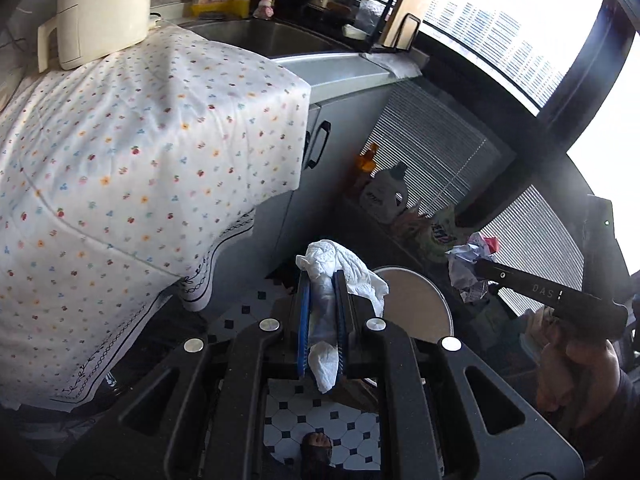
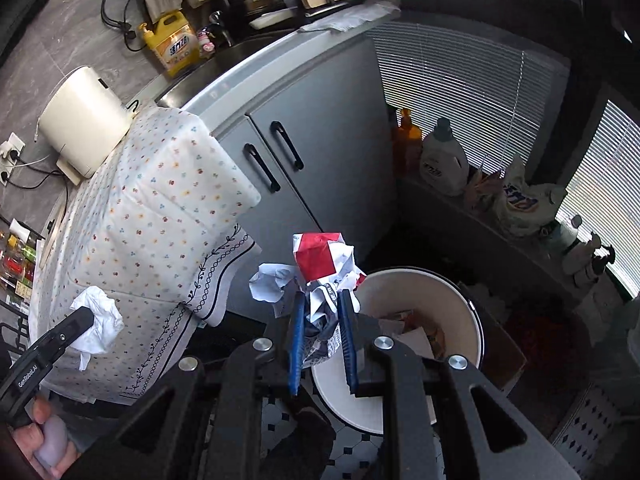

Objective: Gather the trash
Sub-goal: 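Carry the white tissue and red-and-white wrapper over the white bucket with both tools, then open both tools to drop the tissue and wrapper into the bucket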

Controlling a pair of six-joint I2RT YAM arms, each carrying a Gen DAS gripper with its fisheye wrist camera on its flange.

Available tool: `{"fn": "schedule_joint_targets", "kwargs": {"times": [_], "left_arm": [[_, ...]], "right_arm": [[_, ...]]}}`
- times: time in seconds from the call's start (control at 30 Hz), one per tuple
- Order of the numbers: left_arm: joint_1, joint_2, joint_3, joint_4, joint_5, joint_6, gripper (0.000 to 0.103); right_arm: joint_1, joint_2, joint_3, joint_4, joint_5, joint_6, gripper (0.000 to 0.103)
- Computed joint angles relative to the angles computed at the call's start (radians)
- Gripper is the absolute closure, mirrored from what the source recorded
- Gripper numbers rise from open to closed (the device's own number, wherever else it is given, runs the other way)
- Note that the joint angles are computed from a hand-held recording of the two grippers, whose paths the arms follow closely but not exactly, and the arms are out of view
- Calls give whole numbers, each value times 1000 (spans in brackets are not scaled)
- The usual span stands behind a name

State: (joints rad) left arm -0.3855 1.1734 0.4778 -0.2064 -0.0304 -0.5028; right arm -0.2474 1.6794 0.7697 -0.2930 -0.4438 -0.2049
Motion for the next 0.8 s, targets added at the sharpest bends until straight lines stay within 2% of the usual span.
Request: {"fn": "schedule_joint_targets", "kwargs": {"times": [0.03, 0.07, 0.1, 0.43, 0.8], "left_arm": [[-21, 31, 9, 16, 2, -2, 91], [-38, 67, 21, 31, 7, -1, 91], [-52, 99, 34, 43, 13, 3, 91], [-139, 394, 205, 133, 96, 65, 91], [-241, 656, 448, 111, 199, 136, 91]], "right_arm": [[-23, 10, -6, 2, -10, -19, 69], [-45, 15, -14, 6, -16, -33, 52], [-65, 12, -27, 19, -14, -35, 47], [-283, 49, -22, -7, 2, -78, 48], [-560, 42, -13, -39, 21, -141, 48]]}}
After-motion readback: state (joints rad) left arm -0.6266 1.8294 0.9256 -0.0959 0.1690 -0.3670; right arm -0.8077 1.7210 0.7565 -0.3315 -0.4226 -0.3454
